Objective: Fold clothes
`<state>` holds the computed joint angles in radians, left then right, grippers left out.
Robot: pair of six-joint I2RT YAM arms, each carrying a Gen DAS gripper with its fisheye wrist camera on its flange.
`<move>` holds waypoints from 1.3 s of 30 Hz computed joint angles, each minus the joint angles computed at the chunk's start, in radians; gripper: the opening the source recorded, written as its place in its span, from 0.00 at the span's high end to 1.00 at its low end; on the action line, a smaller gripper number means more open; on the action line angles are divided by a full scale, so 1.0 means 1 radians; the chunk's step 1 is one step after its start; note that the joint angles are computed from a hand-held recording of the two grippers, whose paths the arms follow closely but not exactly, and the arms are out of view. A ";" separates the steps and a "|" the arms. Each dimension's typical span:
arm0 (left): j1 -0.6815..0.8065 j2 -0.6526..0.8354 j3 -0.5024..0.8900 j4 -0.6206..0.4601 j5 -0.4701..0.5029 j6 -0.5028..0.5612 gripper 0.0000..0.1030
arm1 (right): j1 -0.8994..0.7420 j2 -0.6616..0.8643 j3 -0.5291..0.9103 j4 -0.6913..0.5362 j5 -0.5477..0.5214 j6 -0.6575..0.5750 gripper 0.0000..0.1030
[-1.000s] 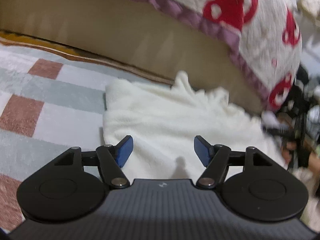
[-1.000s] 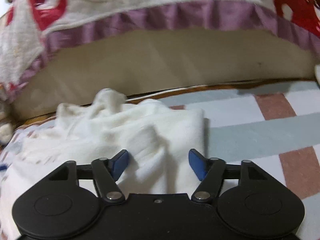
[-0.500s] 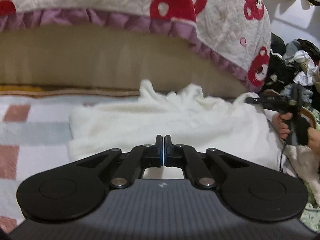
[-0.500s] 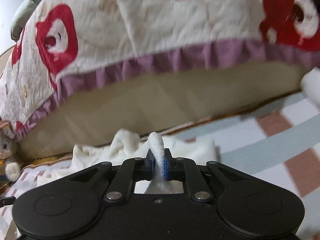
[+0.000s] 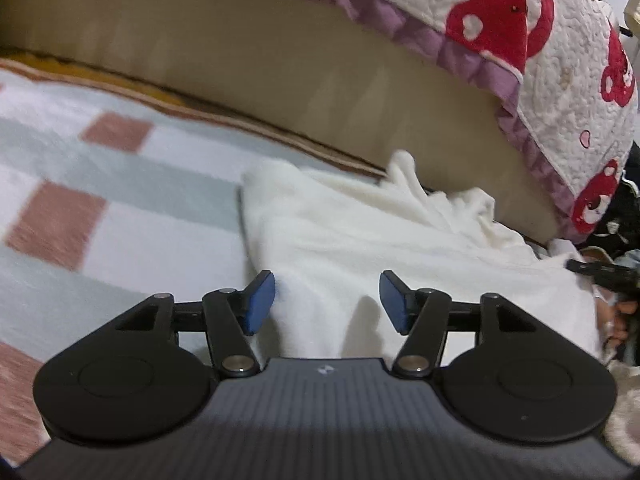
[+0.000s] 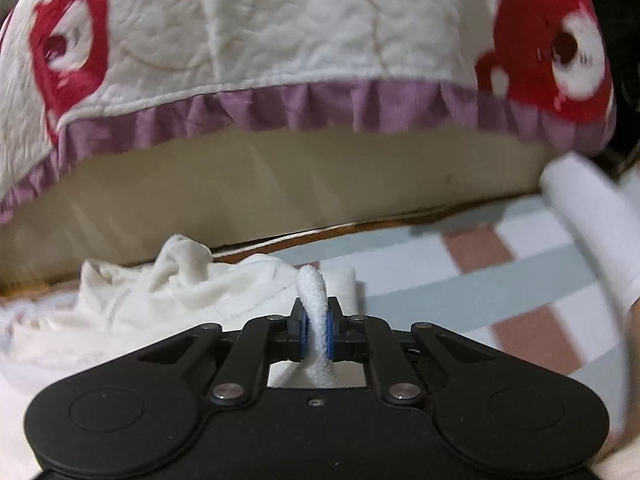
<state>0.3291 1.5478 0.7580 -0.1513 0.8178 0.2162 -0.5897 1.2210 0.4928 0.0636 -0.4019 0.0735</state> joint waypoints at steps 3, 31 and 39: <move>-0.011 0.002 -0.025 0.032 -0.010 0.008 0.78 | -0.023 0.037 -0.021 0.075 -0.050 0.162 0.87; -0.043 -0.225 -0.110 0.083 -0.011 -0.054 0.95 | -0.119 0.183 0.069 -0.087 -0.297 -0.160 0.63; -0.062 -0.331 -0.146 0.048 0.043 -0.041 0.95 | -0.222 0.021 -0.016 -0.006 -0.489 -0.035 0.88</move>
